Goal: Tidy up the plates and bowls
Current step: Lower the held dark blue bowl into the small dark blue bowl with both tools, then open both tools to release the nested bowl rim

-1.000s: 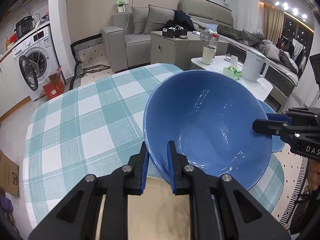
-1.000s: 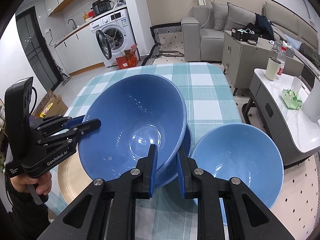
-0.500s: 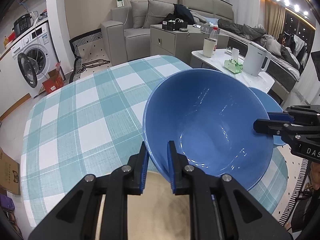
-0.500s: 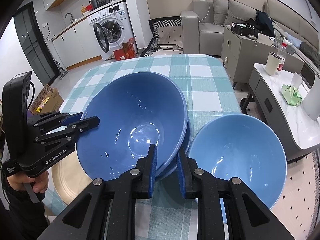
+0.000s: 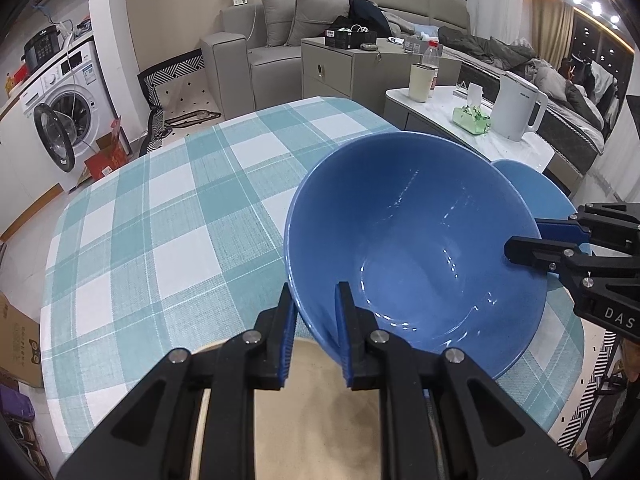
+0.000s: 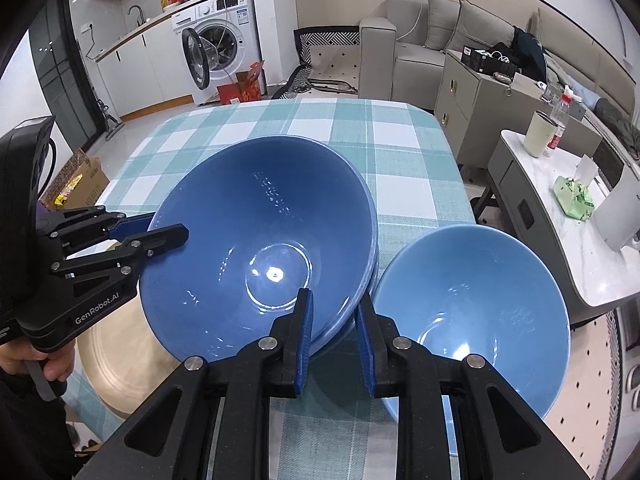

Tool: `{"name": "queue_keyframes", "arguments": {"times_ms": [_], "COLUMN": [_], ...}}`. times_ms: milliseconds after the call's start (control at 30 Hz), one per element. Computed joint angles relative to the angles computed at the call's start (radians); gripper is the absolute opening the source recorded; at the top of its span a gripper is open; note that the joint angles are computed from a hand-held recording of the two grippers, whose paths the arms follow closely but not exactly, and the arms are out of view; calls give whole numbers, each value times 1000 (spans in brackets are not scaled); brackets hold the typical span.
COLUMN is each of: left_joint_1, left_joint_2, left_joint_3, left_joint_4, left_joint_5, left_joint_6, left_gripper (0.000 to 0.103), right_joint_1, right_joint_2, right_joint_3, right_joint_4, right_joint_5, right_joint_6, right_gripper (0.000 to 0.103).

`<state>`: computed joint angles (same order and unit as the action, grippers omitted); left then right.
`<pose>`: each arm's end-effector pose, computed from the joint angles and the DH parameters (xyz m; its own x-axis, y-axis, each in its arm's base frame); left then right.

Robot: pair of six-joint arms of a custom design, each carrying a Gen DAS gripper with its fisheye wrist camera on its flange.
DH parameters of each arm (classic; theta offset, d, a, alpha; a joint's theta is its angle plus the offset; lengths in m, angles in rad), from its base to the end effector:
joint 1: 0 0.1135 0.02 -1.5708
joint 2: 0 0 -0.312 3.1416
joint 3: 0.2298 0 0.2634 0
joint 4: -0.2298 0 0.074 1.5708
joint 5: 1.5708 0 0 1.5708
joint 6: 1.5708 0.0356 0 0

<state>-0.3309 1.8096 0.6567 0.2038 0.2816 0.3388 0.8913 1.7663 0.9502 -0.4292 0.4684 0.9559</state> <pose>0.2954 -0.1119 0.1186 -0.5705 0.5336 -0.6244 0.6942 0.7195 -0.0195 0.2223 0.2496 0.1736 -0.8363 0.1246 -0.5339 0.1383 0.9903 0.0144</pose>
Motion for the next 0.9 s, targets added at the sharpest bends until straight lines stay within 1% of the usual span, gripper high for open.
{"name": "queue_keyframes", "arguments": {"times_ms": [133,200,267,400,500,533,567,600,633,667,700,733,767,867,900], "left_joint_1": [-7,-10,-12,-11,-8,-8,-7,-6,-5,-5,-5,-4,-2,6,9], "left_joint_2": [4,8,11,16,16,14,11,5,0,-7,-15,-21,-28,-45,-51], "left_joint_3": [0,1,-2,-1,-1,-3,-6,-9,-14,-18,-24,-26,-26,-25,-23], "left_joint_4": [2,3,11,13,6,7,8,12,16,20,25,24,19,7,-2], "left_joint_5": [-9,-13,-18,-15,-8,-6,-3,-1,0,1,2,5,11,40,53], "left_joint_6": [0,4,4,6,10,11,12,12,11,9,6,5,4,-5,-10], "left_gripper": [18,21,24,26,28,30,31,35,42,48,48,49,50,51,51], "right_joint_1": [-1,1,0,2,2,6,11,17,21,25,27,29,32,41,45], "right_joint_2": [17,23,22,20,0,-3,-8,-15,-21,-30,-38,-50,-66,-116,-129], "right_joint_3": [7,10,5,-4,-27,-29,-31,-34,-34,-38,-45,-54,-68,-108,-116], "right_joint_4": [-6,-6,6,22,49,48,46,44,38,35,40,47,58,78,75], "right_joint_5": [7,12,10,8,1,6,13,26,34,43,48,52,58,79,86], "right_joint_6": [-2,-8,-20,-31,-38,-36,-35,-35,-34,-32,-33,-33,-29,-6,6], "right_gripper": [23,25,30,34,43,47,48,49,51,55,59,69,76,86,87]}}
